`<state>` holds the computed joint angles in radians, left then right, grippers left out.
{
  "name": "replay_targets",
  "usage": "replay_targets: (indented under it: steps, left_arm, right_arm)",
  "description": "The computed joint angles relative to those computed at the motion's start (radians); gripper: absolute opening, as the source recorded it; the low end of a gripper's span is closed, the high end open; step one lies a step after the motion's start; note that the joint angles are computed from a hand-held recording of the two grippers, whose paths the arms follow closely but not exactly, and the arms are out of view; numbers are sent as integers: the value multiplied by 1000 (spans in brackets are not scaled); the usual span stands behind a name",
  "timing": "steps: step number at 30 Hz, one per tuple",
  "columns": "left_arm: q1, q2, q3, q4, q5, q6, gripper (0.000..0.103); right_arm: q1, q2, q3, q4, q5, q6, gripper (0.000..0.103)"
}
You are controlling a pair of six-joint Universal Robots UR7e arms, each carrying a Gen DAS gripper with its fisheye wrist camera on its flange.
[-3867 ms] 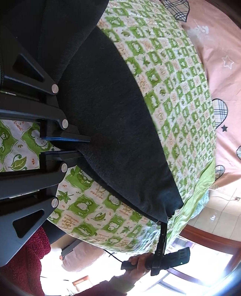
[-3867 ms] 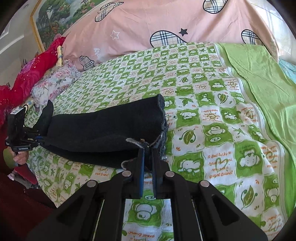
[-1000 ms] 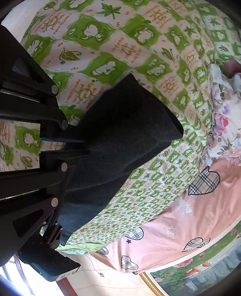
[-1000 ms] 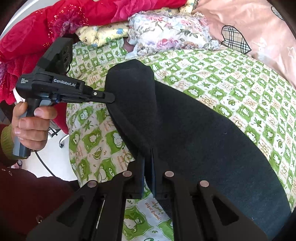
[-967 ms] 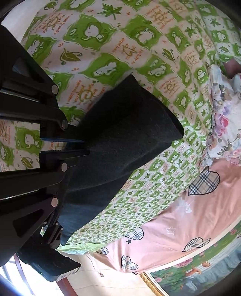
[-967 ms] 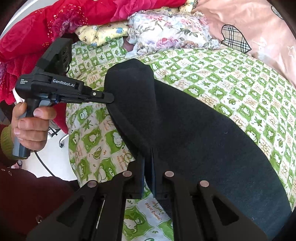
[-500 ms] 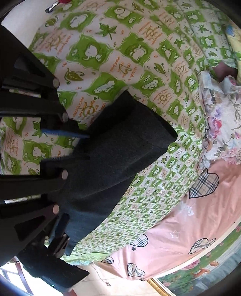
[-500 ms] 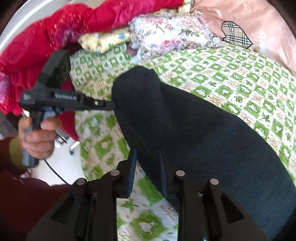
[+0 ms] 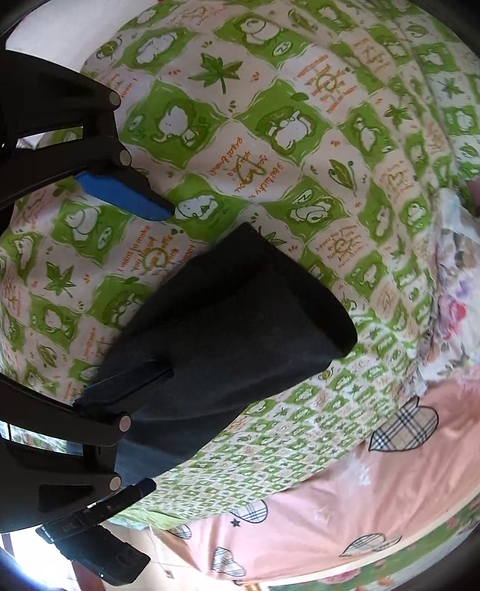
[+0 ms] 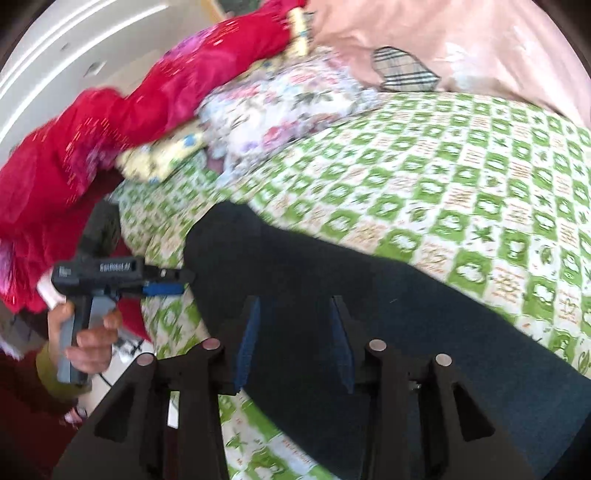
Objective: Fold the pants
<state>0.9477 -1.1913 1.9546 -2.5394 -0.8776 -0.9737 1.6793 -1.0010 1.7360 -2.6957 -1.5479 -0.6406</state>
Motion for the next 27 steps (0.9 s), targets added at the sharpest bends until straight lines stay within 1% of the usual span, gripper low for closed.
replay_targets:
  steps: [3, 5, 7, 9, 11, 13, 15, 18, 21, 23, 25, 27]
  left_arm:
    - [15, 7, -7, -26, -6, 5, 79]
    - [20, 10, -9, -43, 0, 8, 79]
    - [18, 13, -9, -57, 26, 18, 79]
    - [13, 18, -9, -64, 58, 42, 77]
    - [11, 23, -13, -52, 73, 63, 72]
    - [15, 24, -9, -55, 71, 84, 65]
    - [19, 28, -5, -70, 69, 103, 65]
    - [23, 36, -4, -94, 69, 127, 65]
    - [29, 42, -4, -111, 69, 151, 64]
    - [33, 49, -8, -123, 68, 159, 64]
    - [34, 60, -17, -124, 77, 163, 64]
    - [34, 76, -33, -117, 89, 169, 63]
  right_arm:
    - [-5, 21, -45, -8, -25, 44, 40]
    - [-16, 38, -91, 11, -17, 67, 40]
    - [-19, 69, -150, 46, -37, 91, 40]
    - [-15, 96, -194, 74, -65, 92, 40]
    - [-14, 128, -245, 123, -86, 80, 40]
    - [-8, 163, -291, 168, -123, 61, 40]
    - [-5, 190, -326, 213, -152, 42, 40]
    - [7, 236, -381, 297, -230, -1, 40]
    - [16, 262, -408, 356, -283, -47, 40]
    - [18, 271, -430, 394, -295, -65, 40]
    - [21, 287, -476, 470, -304, -56, 39]
    - [23, 292, -491, 508, -314, -71, 33]
